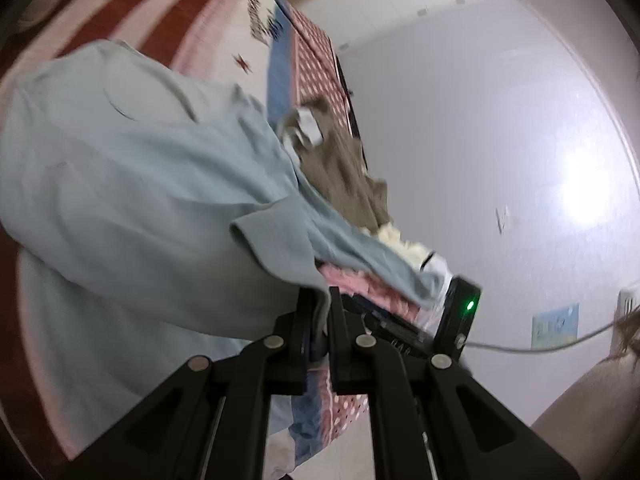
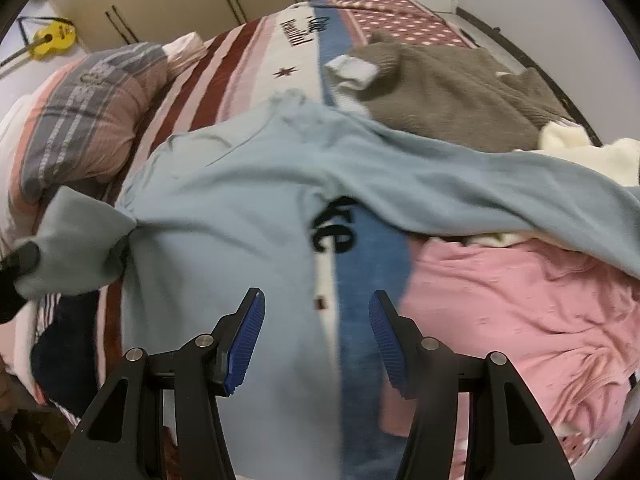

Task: Fold small clothes

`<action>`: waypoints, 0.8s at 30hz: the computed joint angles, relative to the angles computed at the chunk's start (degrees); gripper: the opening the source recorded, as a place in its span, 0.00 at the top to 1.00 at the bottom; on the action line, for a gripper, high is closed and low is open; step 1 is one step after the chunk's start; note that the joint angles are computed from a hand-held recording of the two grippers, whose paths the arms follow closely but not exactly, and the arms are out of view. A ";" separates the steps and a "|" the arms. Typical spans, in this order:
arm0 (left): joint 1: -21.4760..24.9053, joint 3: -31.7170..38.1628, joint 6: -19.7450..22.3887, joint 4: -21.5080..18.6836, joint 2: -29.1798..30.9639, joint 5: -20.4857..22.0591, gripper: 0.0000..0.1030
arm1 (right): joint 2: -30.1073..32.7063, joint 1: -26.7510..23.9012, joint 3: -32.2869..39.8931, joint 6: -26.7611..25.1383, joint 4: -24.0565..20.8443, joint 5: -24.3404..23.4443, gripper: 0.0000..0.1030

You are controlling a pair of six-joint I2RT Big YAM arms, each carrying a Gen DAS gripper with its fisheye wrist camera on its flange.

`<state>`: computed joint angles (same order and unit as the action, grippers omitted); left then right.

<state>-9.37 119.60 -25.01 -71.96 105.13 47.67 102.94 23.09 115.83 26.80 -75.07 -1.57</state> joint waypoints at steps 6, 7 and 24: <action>-4.49 -2.27 4.23 -5.57 2.44 -6.17 0.96 | -3.74 -2.99 -7.88 -1.83 3.32 -0.80 0.52; -4.71 -3.34 4.12 -5.35 2.50 -6.43 0.96 | -4.21 -3.31 -8.97 -2.05 3.77 -0.84 0.52; -8.35 4.34 5.36 -13.83 6.12 -19.87 0.40 | -9.77 -7.51 -14.05 -4.18 7.36 -1.21 0.51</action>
<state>-17.73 123.94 -19.65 -85.79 111.25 27.80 93.17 15.58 101.79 22.61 -67.71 -2.78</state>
